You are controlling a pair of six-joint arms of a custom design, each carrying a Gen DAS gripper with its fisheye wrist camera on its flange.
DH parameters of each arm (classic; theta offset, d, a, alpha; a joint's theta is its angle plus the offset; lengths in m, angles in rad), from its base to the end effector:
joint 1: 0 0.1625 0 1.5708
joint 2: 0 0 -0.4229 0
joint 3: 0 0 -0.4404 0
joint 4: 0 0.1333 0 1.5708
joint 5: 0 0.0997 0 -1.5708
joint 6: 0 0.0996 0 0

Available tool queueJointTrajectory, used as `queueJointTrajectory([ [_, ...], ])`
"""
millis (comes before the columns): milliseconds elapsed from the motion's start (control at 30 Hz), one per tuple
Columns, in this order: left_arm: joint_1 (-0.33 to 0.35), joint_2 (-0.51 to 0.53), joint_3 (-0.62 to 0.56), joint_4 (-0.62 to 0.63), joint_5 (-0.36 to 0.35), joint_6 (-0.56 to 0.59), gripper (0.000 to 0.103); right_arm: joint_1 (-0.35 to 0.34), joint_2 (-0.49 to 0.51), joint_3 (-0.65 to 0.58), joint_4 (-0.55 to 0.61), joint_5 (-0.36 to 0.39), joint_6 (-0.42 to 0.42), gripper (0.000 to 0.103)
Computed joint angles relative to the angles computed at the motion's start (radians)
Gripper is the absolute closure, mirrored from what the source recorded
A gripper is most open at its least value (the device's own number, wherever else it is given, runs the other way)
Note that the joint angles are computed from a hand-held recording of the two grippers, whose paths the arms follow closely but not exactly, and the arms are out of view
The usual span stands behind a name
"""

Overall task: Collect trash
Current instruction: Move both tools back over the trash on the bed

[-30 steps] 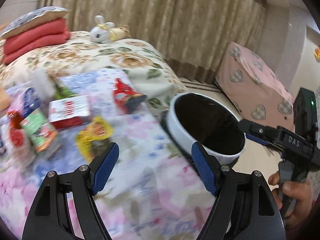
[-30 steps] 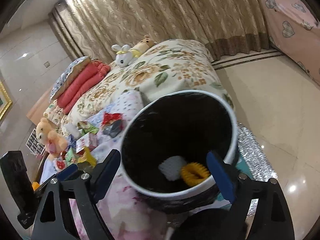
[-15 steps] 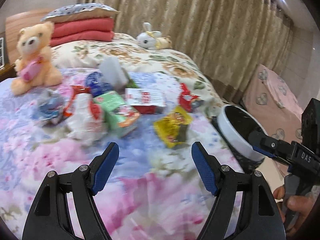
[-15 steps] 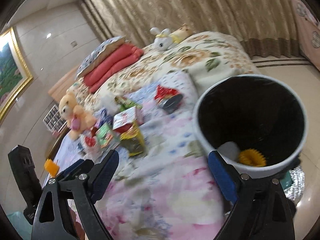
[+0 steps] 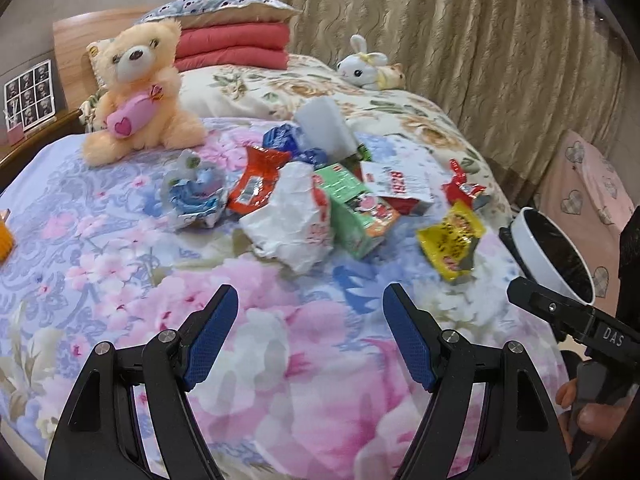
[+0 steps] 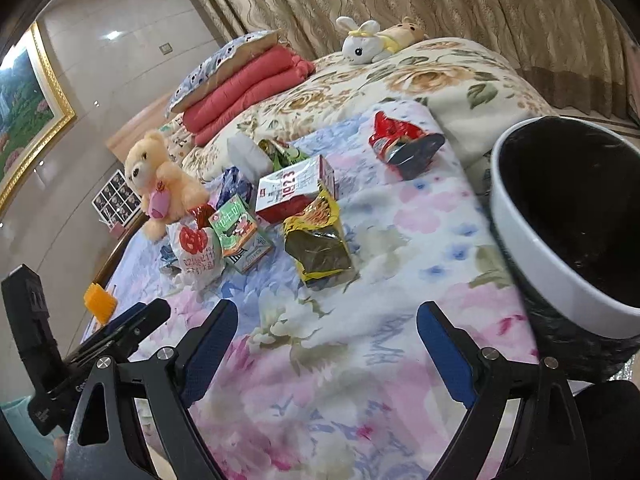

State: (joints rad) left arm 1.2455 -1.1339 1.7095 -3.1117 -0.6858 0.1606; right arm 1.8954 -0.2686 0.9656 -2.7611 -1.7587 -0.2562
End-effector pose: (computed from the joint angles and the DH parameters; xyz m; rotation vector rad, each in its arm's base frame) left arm -0.0106 -0.6898 0.3520 -0.0009 2.1431 -1.1672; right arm 0.3892 -0.7971 -0.0469 0.7600 -2.7821 0.7348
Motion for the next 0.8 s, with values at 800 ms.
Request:
queueJointTrajectory([
  [800,0.069,0.096,-0.216,0.195,-0.054,-0.031,0.035,0.015,0.222,-0.385,0.199,-0.038,-0.004,0.018],
])
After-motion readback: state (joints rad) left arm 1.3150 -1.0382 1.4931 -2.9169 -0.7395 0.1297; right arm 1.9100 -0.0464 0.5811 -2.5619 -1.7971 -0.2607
